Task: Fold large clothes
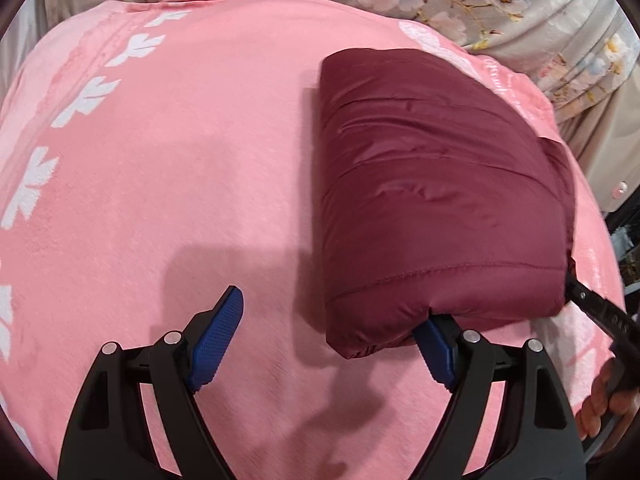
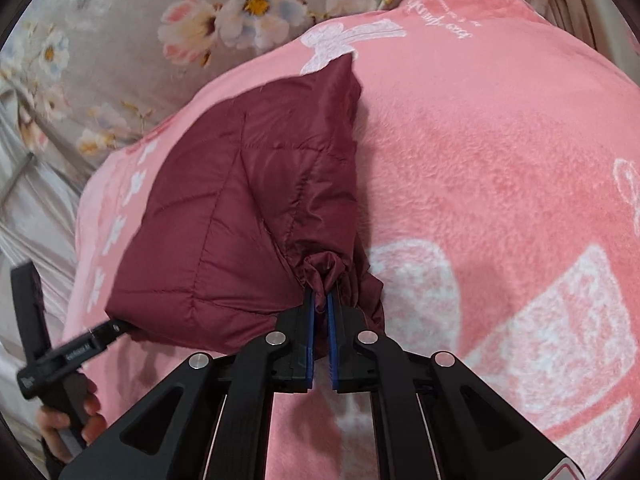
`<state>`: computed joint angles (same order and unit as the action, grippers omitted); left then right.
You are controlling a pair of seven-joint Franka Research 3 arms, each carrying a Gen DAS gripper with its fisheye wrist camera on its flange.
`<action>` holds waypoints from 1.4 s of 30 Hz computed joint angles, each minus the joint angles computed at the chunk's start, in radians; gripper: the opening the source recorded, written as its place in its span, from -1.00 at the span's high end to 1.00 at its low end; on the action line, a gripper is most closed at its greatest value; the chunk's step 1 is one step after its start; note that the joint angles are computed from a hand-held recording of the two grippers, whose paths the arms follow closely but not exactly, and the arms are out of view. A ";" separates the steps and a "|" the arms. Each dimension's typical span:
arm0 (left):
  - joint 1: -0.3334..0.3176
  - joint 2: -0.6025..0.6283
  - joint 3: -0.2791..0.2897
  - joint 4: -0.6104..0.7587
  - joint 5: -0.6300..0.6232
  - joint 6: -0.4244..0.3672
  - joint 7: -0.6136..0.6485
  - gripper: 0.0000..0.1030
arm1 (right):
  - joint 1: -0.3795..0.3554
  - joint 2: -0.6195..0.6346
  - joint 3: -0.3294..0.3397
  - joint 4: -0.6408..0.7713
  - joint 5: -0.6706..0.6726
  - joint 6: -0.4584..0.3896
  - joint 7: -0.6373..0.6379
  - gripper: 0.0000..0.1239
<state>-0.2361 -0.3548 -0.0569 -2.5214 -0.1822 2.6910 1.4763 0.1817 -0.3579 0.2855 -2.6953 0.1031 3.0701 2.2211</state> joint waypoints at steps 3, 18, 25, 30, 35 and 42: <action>-0.015 -0.012 0.022 0.008 -0.039 -0.047 0.040 -0.55 | -0.061 -0.025 0.055 0.014 -0.049 -0.063 0.050 0.92; -0.013 0.023 -0.046 0.198 0.041 0.031 0.015 -0.61 | -0.194 -0.101 0.090 0.191 -0.254 -0.235 0.140 0.68; 0.056 0.247 -0.178 0.381 0.401 0.034 -0.270 -0.61 | -0.182 0.107 0.056 0.335 -0.405 -0.233 0.222 0.69; 0.034 0.332 -0.171 0.439 0.482 0.008 -0.333 -0.62 | -0.199 0.198 0.069 0.402 -0.593 -0.299 0.359 0.70; 0.026 0.362 -0.161 0.449 0.510 0.025 -0.353 -0.69 | -0.139 0.220 -0.005 0.364 -0.579 -0.264 0.366 0.84; 0.017 0.397 -0.154 0.455 0.609 0.048 -0.424 -0.78 | -0.061 0.261 -0.096 0.350 -0.614 -0.212 0.393 0.84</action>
